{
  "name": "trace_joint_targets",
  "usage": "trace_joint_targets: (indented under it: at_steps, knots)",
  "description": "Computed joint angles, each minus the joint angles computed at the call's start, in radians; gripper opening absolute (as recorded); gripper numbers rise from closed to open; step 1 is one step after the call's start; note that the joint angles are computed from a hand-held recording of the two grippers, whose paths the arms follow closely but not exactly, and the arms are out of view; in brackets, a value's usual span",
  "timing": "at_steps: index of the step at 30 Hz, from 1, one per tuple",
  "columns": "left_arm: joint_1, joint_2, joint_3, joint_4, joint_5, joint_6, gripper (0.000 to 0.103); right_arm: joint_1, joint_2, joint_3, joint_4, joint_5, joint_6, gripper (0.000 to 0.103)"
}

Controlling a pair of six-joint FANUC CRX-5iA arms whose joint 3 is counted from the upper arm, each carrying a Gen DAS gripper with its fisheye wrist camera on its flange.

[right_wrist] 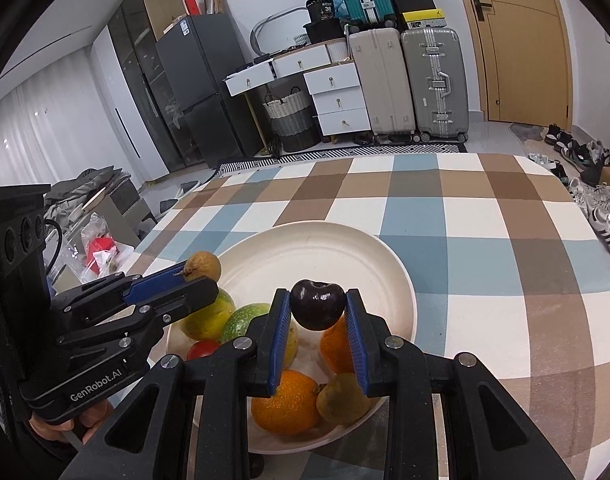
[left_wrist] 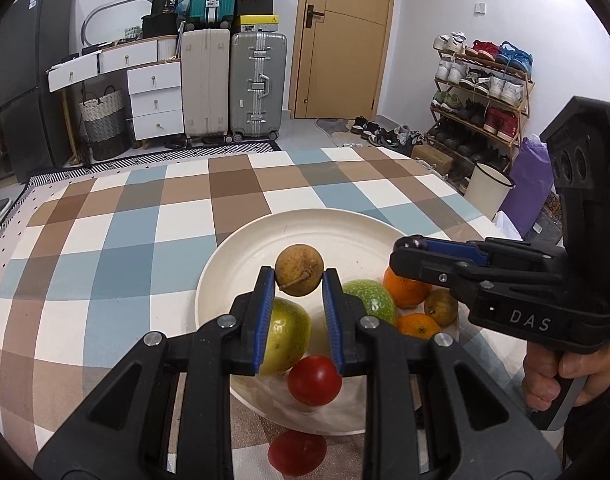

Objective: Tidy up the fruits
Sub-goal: 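Carry the brown fruit and cherry over the plate and open both tools, then withdraw both open tools from the plate toward the remaining fruits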

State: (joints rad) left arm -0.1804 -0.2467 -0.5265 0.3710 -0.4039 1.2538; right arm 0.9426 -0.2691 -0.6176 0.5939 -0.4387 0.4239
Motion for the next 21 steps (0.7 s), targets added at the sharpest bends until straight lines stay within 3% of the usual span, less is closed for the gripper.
trace_joint_targets:
  at_steps: [5,10,11,13,16,18,21]
  knots:
    - [-0.001,0.006,0.011,-0.03,-0.008,0.031,0.022,-0.004,0.006,-0.002,0.0,0.009,-0.01,0.029]
    - [0.006,-0.018,-0.008,0.01,-0.009,0.003,0.025,-0.012,-0.013,-0.029,0.054,0.033,-0.062,0.039]
    - [0.009,-0.025,-0.009,0.005,-0.013,0.01,0.03,-0.013,-0.019,-0.036,0.069,0.033,-0.077,0.043]
    - [0.017,-0.044,-0.016,-0.003,-0.019,0.028,0.054,-0.014,-0.033,-0.05,0.091,0.036,-0.101,0.051]
    - [0.03,-0.079,-0.028,-0.029,-0.021,0.073,0.081,-0.001,-0.045,-0.058,0.11,-0.003,-0.115,0.058]
    - [0.035,-0.101,-0.032,-0.051,-0.024,0.102,0.082,0.013,-0.053,-0.068,0.145,-0.036,-0.141,0.076]
    - [0.042,-0.131,-0.042,-0.065,-0.033,0.114,0.09,0.028,-0.076,-0.089,0.187,-0.057,-0.173,0.089]
